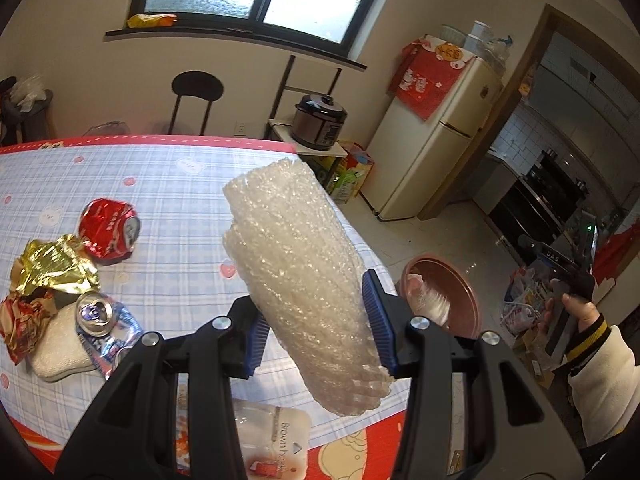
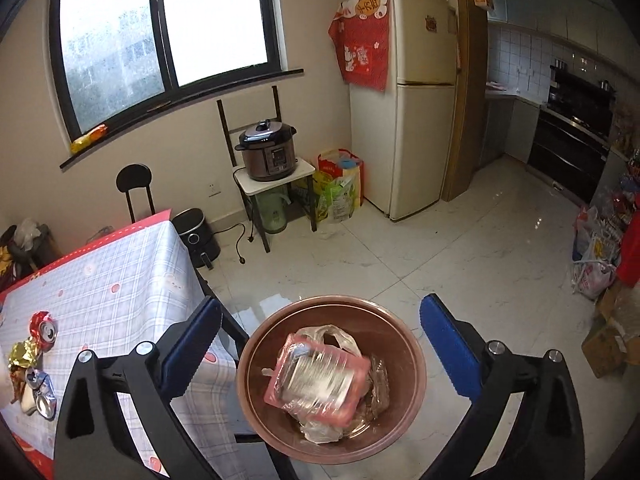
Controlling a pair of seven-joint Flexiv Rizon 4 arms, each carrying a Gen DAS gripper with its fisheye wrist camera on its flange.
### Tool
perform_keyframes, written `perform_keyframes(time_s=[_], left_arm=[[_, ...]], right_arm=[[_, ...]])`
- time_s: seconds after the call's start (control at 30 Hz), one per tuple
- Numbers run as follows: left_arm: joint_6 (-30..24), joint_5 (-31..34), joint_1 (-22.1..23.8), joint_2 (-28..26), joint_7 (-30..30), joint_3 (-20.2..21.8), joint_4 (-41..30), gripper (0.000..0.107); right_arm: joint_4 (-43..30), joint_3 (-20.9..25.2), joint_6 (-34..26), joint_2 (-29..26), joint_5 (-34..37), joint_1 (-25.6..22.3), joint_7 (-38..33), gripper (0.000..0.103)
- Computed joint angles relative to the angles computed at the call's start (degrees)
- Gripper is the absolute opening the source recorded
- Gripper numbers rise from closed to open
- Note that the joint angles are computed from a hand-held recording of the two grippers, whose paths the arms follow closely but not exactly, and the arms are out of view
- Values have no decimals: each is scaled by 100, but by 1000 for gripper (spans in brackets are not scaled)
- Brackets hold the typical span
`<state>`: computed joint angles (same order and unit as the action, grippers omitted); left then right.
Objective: Collect trash
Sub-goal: 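Carry the white foam sleeve with the left gripper and drop it into the bin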
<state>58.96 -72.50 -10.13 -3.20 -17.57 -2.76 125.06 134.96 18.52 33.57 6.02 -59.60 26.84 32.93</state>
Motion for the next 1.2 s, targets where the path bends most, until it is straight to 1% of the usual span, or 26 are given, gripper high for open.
perform_keyframes(time_s=[0.03,0.17,0.3,0.43,0.53,0.57,0.6,0.63,0.67,0.7,0.8,0.87,0.93,1.03,1.1,1.2], left_arm=[[-23,10,-25,-7,9,-30,-28,46],[-206,26,-164,-74,146,-164,-170,46],[-426,101,-386,-231,239,-367,-418,46],[-616,186,-696,-575,328,-689,-879,46],[-830,411,-864,-985,47,-923,-1400,48],[-970,417,-908,-1145,-39,-1032,-1610,57],[-981,274,-980,-1278,-25,-1160,-1772,75],[-885,220,-1060,-1331,-37,-1219,-1840,86],[-733,189,-1155,-1378,-58,-1271,-1899,94],[-684,210,-1210,-1424,-88,-1307,-1966,94],[-696,277,-1252,-1393,-97,-1319,-1936,96],[-593,85,-1261,-1283,112,-1300,-1765,97],[-444,43,-1259,-1189,152,-1205,-1620,97],[-427,87,-1116,-1051,178,-1021,-1451,97],[-353,19,-976,-966,361,-898,-1360,97],[3,-219,-769,-797,713,-690,-1180,97]], right_arm=[[-2,46,-92,52,72,29,-40,98],[-171,289,-807,168,553,243,-188,98],[-124,493,-1137,436,802,422,-65,98],[-68,714,-1525,678,1058,575,52,98],[-12,846,-1782,849,1284,663,182,98],[16,883,-1854,902,1357,689,230,98],[60,924,-1920,975,1455,717,281,98],[90,966,-1998,1031,1573,743,336,98],[101,992,-2054,1060,1664,765,384,98],[128,1042,-2115,1111,1774,799,465,98],[185,1148,-2257,1217,1987,884,653,98],[182,1207,-2348,1225,2063,937,791,98],[181,1246,-2362,1205,2054,993,952,98],[135,1195,-2238,1069,1938,1052,1042,98],[65,1162,-2173,933,1815,1088,1085,98],[-29,997,-1843,659,1408,1083,1189,98]])
